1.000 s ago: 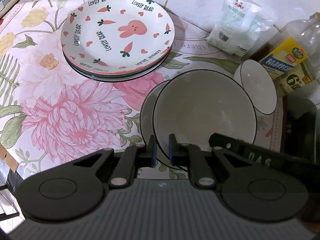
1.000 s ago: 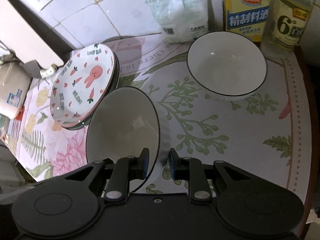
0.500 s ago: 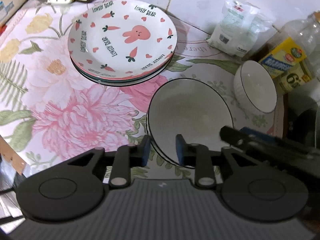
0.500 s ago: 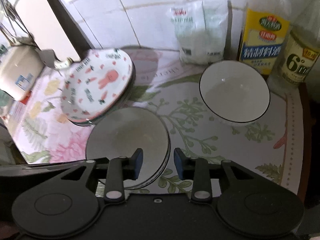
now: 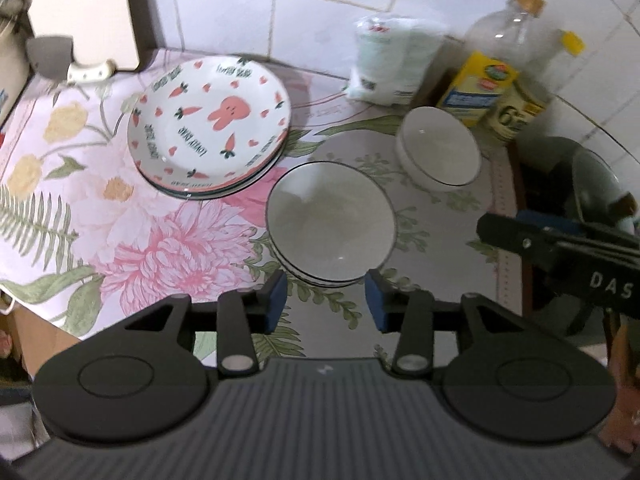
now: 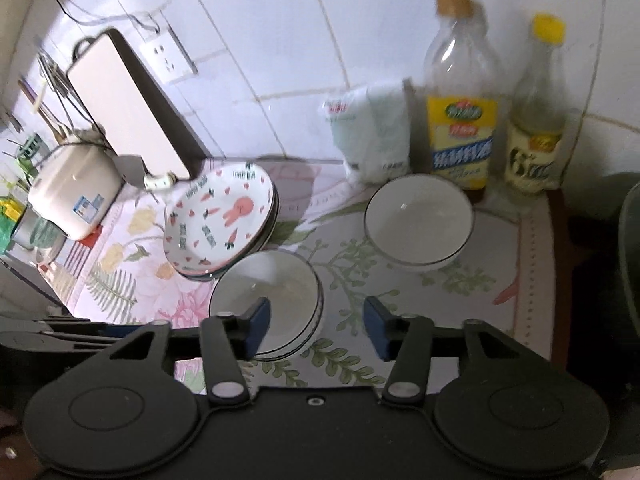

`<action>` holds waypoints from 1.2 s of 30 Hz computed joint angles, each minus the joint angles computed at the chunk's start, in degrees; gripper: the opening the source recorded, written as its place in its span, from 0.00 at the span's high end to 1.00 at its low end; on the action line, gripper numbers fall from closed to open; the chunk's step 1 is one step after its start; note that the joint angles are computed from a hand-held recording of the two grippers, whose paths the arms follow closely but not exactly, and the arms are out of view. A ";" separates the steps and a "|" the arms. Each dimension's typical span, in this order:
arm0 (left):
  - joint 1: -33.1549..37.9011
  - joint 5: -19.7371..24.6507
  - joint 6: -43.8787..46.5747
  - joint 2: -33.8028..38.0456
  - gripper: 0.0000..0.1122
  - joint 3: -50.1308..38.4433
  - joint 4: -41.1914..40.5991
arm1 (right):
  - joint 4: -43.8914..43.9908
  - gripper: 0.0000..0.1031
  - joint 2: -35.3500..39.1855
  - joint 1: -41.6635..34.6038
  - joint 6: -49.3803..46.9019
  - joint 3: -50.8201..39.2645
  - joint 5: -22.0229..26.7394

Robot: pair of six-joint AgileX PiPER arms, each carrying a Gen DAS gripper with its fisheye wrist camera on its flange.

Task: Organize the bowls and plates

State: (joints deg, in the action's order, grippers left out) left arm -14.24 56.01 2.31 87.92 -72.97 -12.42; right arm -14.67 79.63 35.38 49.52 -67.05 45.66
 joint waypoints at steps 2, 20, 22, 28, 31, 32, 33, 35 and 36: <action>-1.15 1.38 -0.20 -0.40 0.59 -1.22 0.71 | -1.60 0.41 -2.83 0.03 0.21 1.49 -0.05; -13.16 8.56 -7.62 13.45 0.42 -23.61 7.63 | 9.18 0.33 -6.61 -16.31 -23.51 9.19 -13.95; -14.53 9.80 -8.94 16.65 0.41 -27.44 8.87 | 9.99 0.33 -3.37 -18.21 -24.31 8.07 -13.88; -15.68 10.41 -10.85 26.13 0.36 -37.37 10.02 | 15.36 0.33 6.76 -24.05 -28.67 3.63 -11.82; -15.29 10.64 -12.00 31.48 0.36 -42.32 10.43 | 18.42 0.33 11.83 -26.59 -29.80 1.89 -11.46; -15.11 11.34 -12.74 33.82 0.36 -44.94 10.62 | 18.67 0.33 13.33 -27.02 -29.18 0.95 -10.84; -14.97 11.51 -12.96 35.39 0.36 -46.76 10.49 | 19.50 0.33 14.39 -27.64 -29.47 0.46 -10.67; -14.83 10.41 -13.31 38.25 0.36 -49.53 10.91 | 21.22 0.33 16.40 -28.81 -29.36 -0.55 -10.29; -14.83 10.18 -13.47 39.84 0.36 -51.22 11.32 | 22.27 0.33 17.37 -29.33 -29.34 -1.18 -9.92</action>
